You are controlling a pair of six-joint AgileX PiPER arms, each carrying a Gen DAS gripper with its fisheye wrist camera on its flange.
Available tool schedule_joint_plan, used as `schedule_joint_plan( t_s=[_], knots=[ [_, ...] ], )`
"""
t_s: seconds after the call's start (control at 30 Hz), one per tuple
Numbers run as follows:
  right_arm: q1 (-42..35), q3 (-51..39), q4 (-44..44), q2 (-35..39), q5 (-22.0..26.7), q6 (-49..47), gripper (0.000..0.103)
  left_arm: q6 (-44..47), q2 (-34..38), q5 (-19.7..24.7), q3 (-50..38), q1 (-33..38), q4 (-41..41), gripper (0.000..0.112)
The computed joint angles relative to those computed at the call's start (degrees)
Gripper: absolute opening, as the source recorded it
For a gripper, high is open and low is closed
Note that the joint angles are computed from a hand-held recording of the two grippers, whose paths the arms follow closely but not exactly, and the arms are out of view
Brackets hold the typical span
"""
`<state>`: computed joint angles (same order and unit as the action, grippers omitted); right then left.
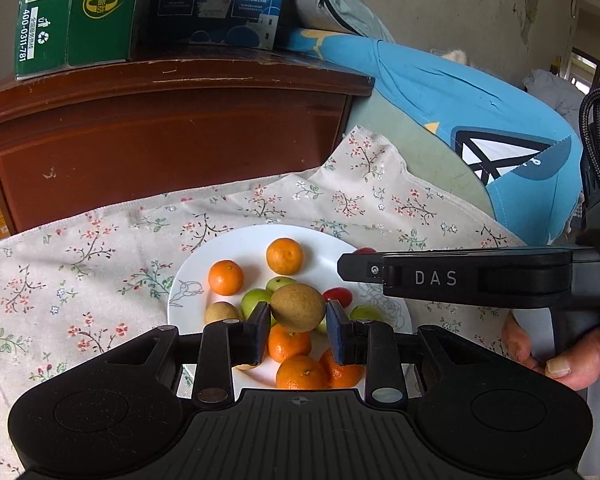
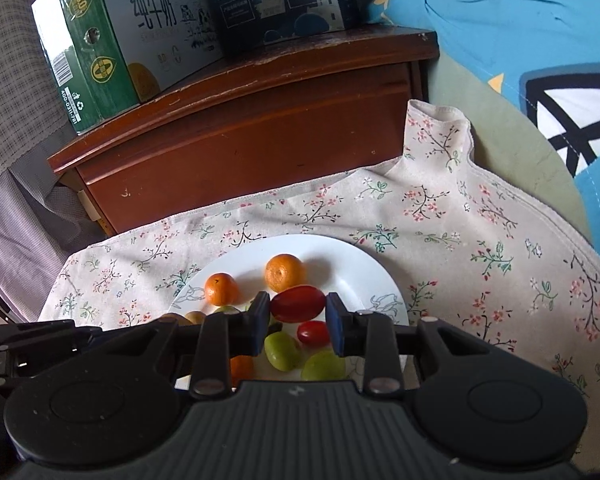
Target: Organize fruits
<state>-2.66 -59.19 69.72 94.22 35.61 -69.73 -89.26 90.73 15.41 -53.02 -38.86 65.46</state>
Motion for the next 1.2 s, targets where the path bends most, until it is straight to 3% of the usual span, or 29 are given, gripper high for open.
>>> schedule_joint_plan(
  t_s=[0.1, 0.23, 0.37, 0.43, 0.5, 0.6, 0.67, 0.77, 0.87, 0.93, 1.1, 1.2],
  knots=[
    [0.3, 0.1, 1.3, 0.5, -0.9, -1.1, 0.032, -2.7, 0.3, -0.6, 0.2, -0.2, 2.9, 0.03],
    [-0.2, -0.6, 1.1, 0.5, 0.6, -0.2, 0.041, -0.5, -0.4, 0.4, -0.1, -0.4, 0.0, 0.03],
    [-0.6, -0.7, 1.1, -0.4, 1.2, -0.1, 0.041, 4.7, -1.9, 1.7, -0.7, -0.3, -6.2, 0.035],
    [-1.0, -0.9, -0.1, -1.2, 1.3, 1.6, 0.041, 3.3, -3.0, 4.1, -0.5, -1.3, -5.2, 0.064],
    [-1.4, -0.7, -1.6, -2.3, 1.4, 3.7, 0.043, 1.9, -4.7, 6.5, 0.0, -2.5, -3.8, 0.066],
    [-0.9, -0.1, -5.5, -4.6, 0.0, 7.8, 0.058, 7.8, -6.5, 10.3, -0.9, -3.6, -9.8, 0.066],
    [-1.4, 0.7, -5.9, -5.9, 0.4, 8.6, 0.06, 8.7, -7.4, 12.5, -1.0, -4.4, -11.6, 0.067],
    [-0.9, 0.9, -11.6, -7.8, 0.0, 15.0, 0.066, 11.9, -9.1, 14.8, -0.8, -4.7, -16.2, 0.077],
    [-1.0, 2.1, -14.4, -9.9, 0.1, 17.6, 0.07, 10.7, -10.5, 17.8, -0.3, -6.1, -16.3, 0.08],
    [-1.1, 2.9, -17.3, -11.7, 0.6, 20.8, 0.077, 10.1, -11.2, 20.4, -0.6, -6.9, -17.7, 0.088],
    [-1.6, 6.1, -21.1, -16.4, 2.2, 24.4, 0.083, 7.1, -12.9, 26.0, -0.3, -10.4, -17.0, 0.09],
    [0.1, 7.7, -28.6, -19.3, 1.7, 31.9, 0.096, 8.0, -12.6, 31.0, -1.9, -12.5, -19.1, 0.096]
  ],
)
